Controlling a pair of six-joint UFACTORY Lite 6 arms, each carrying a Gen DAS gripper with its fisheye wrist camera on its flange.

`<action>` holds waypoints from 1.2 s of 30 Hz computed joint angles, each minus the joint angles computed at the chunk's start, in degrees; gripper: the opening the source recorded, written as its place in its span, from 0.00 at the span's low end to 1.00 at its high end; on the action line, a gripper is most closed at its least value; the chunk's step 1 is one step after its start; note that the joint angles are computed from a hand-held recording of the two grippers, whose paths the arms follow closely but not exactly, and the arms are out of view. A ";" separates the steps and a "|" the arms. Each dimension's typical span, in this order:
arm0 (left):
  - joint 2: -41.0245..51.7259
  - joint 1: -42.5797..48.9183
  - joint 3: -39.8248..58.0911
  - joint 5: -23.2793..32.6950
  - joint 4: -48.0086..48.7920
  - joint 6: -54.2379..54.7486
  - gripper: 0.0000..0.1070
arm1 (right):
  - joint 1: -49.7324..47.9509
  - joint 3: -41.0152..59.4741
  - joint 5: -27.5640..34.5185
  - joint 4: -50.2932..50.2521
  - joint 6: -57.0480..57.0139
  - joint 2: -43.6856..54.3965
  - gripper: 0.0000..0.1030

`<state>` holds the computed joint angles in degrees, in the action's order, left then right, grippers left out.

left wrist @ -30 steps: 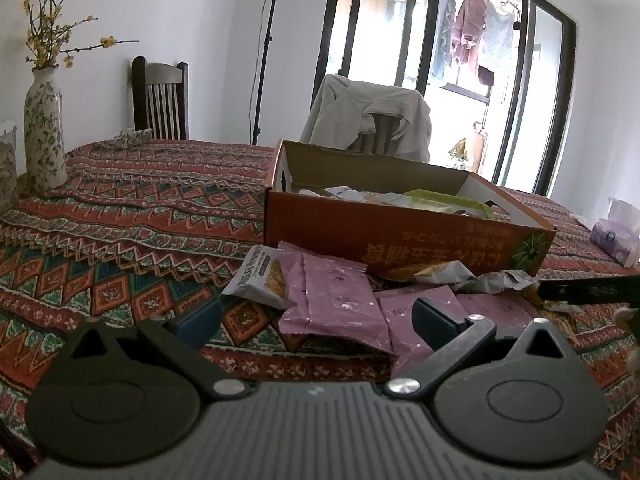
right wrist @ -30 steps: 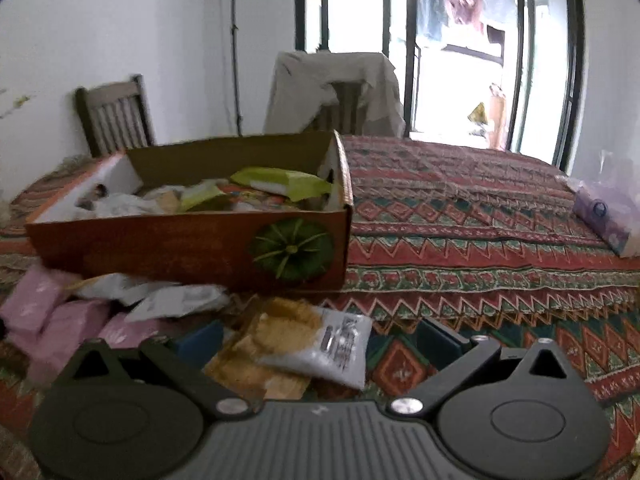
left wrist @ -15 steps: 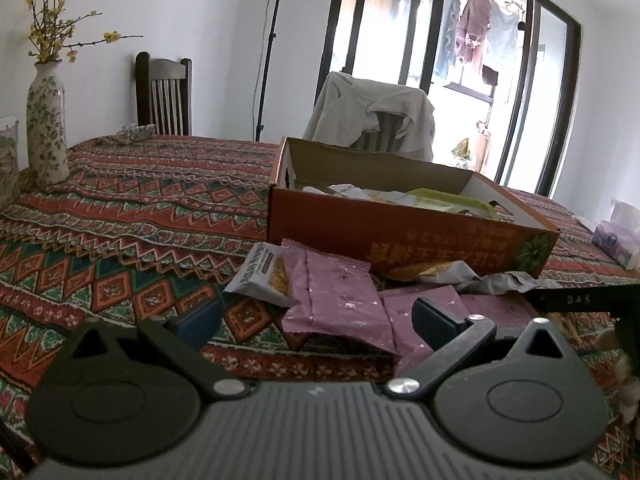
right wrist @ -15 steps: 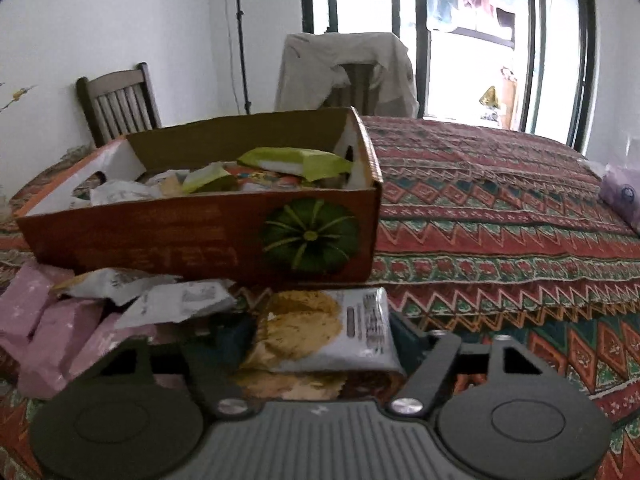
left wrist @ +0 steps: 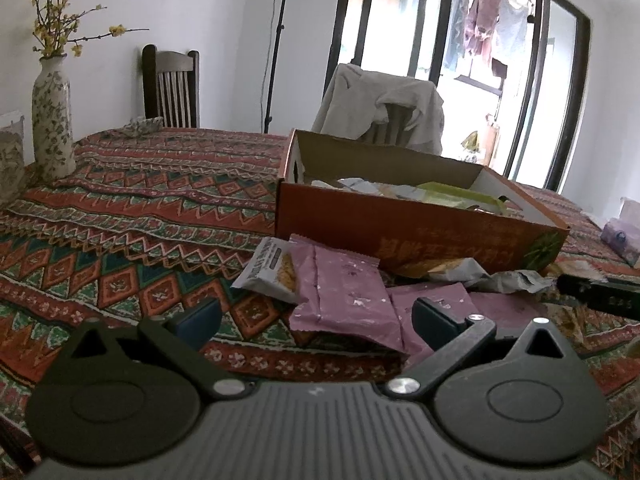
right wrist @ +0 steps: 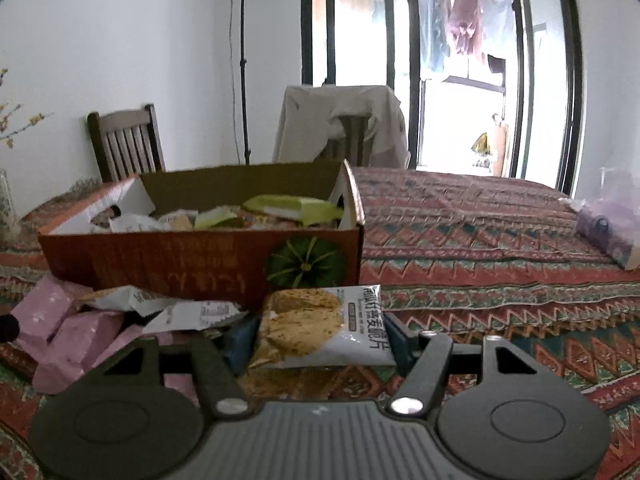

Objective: Organize snacks
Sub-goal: 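Grasp the white cracker chip packet with the right gripper, then grasp the pink packet with the left gripper while the right gripper holds the chip packet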

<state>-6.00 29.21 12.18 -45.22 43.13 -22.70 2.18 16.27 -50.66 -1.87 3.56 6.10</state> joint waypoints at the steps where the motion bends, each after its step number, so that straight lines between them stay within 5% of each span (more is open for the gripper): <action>1: -0.71 -0.48 -0.02 0.82 -0.42 -0.04 0.96 | -0.47 -0.32 -0.55 -0.66 0.45 -0.15 0.63; 9: -4.75 -8.88 2.03 10.02 -8.03 3.21 0.96 | -1.85 -1.48 -3.45 -3.25 1.87 0.01 0.63; 15: 1.11 -19.59 8.46 14.92 -31.22 20.37 0.95 | -2.59 -1.80 -4.34 -4.39 2.90 -0.04 0.63; 21: 8.95 -26.20 14.67 17.90 -49.21 34.62 0.73 | -3.37 -2.10 -4.82 -5.87 3.84 -0.22 0.63; 24: 11.94 -27.45 16.09 17.37 -56.88 39.09 0.71 | -3.83 -2.18 -4.88 -6.75 4.36 -0.36 0.63; 30: 12.53 -26.33 14.97 15.55 -54.02 36.38 0.58 | -4.01 -2.25 -4.81 -7.29 4.73 -0.50 0.63; 36: 10.12 -23.64 12.06 13.48 -47.43 29.47 0.57 | -3.98 -2.37 -5.53 -7.08 4.77 -0.33 0.63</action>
